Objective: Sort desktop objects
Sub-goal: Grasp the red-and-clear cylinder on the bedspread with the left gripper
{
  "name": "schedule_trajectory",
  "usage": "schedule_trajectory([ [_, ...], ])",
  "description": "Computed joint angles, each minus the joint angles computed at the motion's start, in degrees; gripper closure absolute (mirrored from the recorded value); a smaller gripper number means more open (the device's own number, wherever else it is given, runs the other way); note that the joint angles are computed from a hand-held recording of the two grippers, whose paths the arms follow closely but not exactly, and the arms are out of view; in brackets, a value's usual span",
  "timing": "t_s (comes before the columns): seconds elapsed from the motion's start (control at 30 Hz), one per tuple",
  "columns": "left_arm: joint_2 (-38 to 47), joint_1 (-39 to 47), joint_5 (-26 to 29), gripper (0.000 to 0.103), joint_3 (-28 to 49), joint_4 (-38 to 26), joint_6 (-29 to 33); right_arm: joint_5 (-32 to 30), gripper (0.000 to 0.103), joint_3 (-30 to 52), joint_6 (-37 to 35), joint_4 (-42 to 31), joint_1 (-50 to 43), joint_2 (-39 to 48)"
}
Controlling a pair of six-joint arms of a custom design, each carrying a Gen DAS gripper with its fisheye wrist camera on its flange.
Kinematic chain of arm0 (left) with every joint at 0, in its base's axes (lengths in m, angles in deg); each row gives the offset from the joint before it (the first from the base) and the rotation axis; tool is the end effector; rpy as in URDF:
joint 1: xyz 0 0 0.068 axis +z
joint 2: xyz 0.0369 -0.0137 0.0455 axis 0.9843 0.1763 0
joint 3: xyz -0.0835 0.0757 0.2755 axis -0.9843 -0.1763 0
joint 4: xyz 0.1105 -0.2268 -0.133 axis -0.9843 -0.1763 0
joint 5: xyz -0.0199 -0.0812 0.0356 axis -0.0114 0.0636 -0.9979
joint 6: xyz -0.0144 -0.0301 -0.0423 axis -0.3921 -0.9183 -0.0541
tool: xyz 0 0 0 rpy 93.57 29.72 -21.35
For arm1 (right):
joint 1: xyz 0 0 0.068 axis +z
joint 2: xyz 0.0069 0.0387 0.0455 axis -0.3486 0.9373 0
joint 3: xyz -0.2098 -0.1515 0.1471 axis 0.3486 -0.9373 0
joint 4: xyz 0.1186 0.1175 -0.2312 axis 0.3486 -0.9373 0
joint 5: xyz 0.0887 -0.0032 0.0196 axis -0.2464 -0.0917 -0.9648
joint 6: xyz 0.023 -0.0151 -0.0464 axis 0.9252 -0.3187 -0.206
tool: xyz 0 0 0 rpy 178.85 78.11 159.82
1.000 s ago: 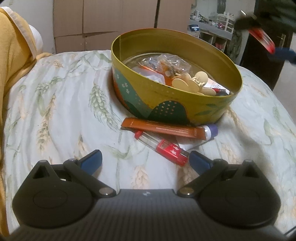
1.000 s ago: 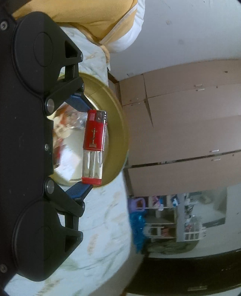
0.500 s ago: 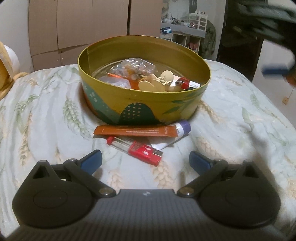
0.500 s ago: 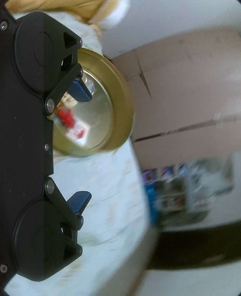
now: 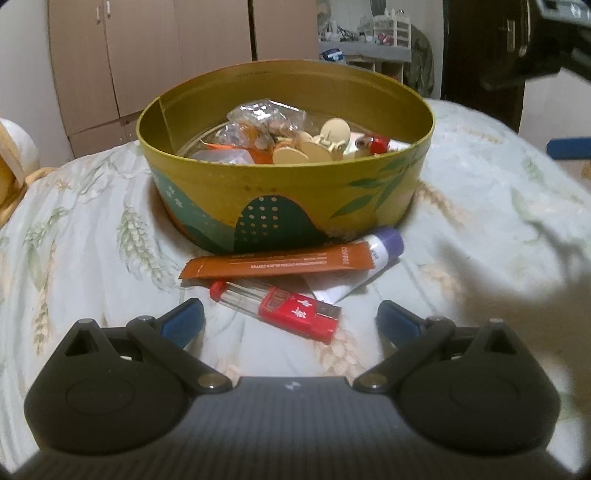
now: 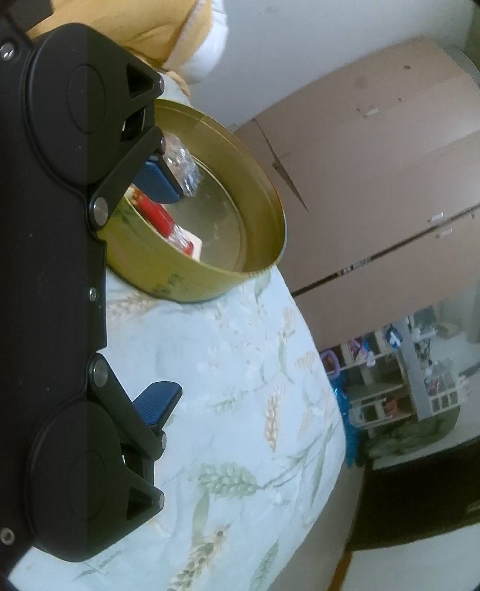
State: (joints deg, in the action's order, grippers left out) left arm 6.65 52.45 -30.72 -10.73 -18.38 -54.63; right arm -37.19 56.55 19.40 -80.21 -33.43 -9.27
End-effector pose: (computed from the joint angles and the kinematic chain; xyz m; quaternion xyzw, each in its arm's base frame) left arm 0.2121 -0.1117 0.1285 0.2810 0.8594 -0.0927 0.4170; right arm 0.1153 -0.0276 0.2084 0.3167 0.8043 0.0619 0.4990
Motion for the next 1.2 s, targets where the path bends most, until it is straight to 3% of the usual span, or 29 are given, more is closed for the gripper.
schedule_trajectory([
  [0.1,3.7,-0.2,0.9,0.0,0.4,3.8,2.1,-7.2,0.0,-0.3,-0.7,0.8,-6.7,0.2],
  [0.33,5.8,3.6,4.9,0.0,0.3,8.1,8.0,-11.1,0.0,-1.2,-1.7,3.5,-9.0,1.8],
  [0.5,6.4,5.0,9.5,0.001,1.3,5.0,7.2,-8.7,0.0,-1.3,-1.1,4.7,-5.2,3.5],
  [0.63,3.8,7.5,13.1,0.023,2.7,-0.9,6.3,-7.7,0.0,-1.4,-1.3,5.3,-3.2,4.0],
  [0.83,-1.5,10.7,19.9,0.023,5.0,-10.6,4.6,-5.6,0.0,-1.5,-2.1,5.5,-1.0,4.5],
  [0.97,-5.1,15.3,26.9,0.023,4.8,-10.9,0.6,-5.1,0.0,-1.7,-3.0,6.6,-0.3,6.1],
  [1.2,-9.3,19.2,31.1,0.023,4.7,-10.3,-4.5,-4.1,0.0,-2.0,-4.3,7.4,1.5,7.7],
])
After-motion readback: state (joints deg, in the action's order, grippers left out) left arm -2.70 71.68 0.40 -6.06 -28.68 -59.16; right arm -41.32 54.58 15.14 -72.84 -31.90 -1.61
